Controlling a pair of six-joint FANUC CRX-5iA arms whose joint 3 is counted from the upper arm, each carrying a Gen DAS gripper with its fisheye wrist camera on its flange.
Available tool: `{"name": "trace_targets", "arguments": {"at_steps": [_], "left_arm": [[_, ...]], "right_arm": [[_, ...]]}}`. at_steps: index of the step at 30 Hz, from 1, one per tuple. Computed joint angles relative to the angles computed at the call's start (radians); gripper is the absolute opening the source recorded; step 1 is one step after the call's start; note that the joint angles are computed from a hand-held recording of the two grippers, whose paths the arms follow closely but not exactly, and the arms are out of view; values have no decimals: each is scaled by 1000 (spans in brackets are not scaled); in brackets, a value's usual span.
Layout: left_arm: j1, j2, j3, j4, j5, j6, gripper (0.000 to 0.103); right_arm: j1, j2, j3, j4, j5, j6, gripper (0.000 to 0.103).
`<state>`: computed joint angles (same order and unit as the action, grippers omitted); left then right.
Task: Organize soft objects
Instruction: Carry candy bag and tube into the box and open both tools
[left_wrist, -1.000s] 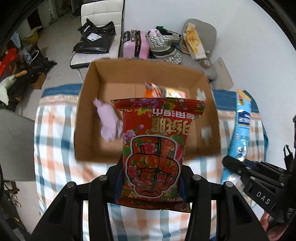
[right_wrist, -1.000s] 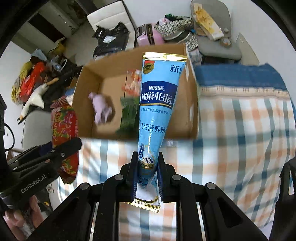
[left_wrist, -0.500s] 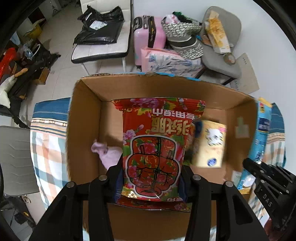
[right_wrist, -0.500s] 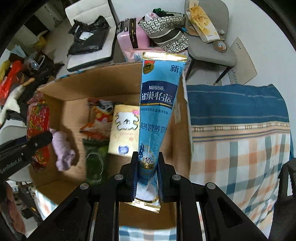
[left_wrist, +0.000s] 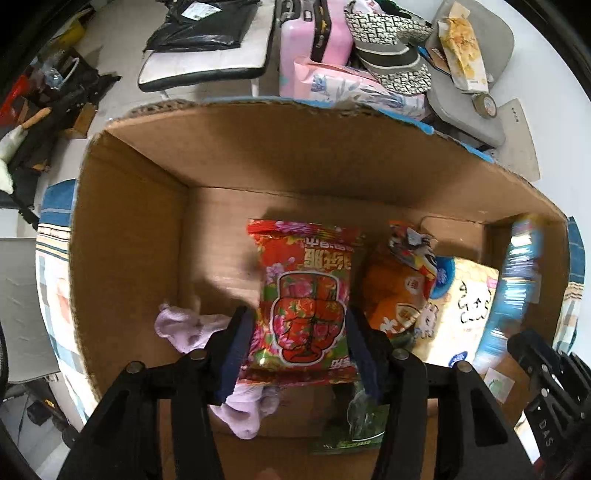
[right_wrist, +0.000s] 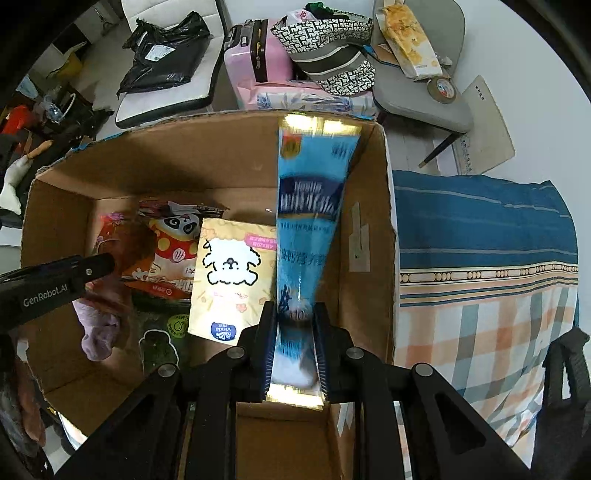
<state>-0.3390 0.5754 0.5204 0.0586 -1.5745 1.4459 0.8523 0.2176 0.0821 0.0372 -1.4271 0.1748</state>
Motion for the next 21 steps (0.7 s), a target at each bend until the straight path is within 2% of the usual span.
{"name": "trace_targets", "arguments": {"at_steps": [5, 13, 16, 17, 19, 20, 21], "left_arm": [[5, -40, -21, 10, 23, -7, 50], [33, -213, -163, 28, 114, -41, 53], [44, -289, -233, 25, 151, -49, 60], [47, -311, -253, 20, 160, -51, 66], [50, -354, -293, 10, 175, -52, 68], [50, -370, -308, 6, 180, -49, 71], [52, -389, -324, -1, 182, -49, 83]], "right_arm": [[7, -19, -6, 0, 3, -21, 22], [67, -54, -7, 18, 1, -89, 25], [106, -60, -1, 39, -11, -122, 26], [123, -63, 1, 48, -17, -141, 27], [143, -61, 11, 60, -33, -152, 32], [158, -62, 14, 69, -38, -165, 38], [172, -65, 16, 75, -41, -179, 46]]}}
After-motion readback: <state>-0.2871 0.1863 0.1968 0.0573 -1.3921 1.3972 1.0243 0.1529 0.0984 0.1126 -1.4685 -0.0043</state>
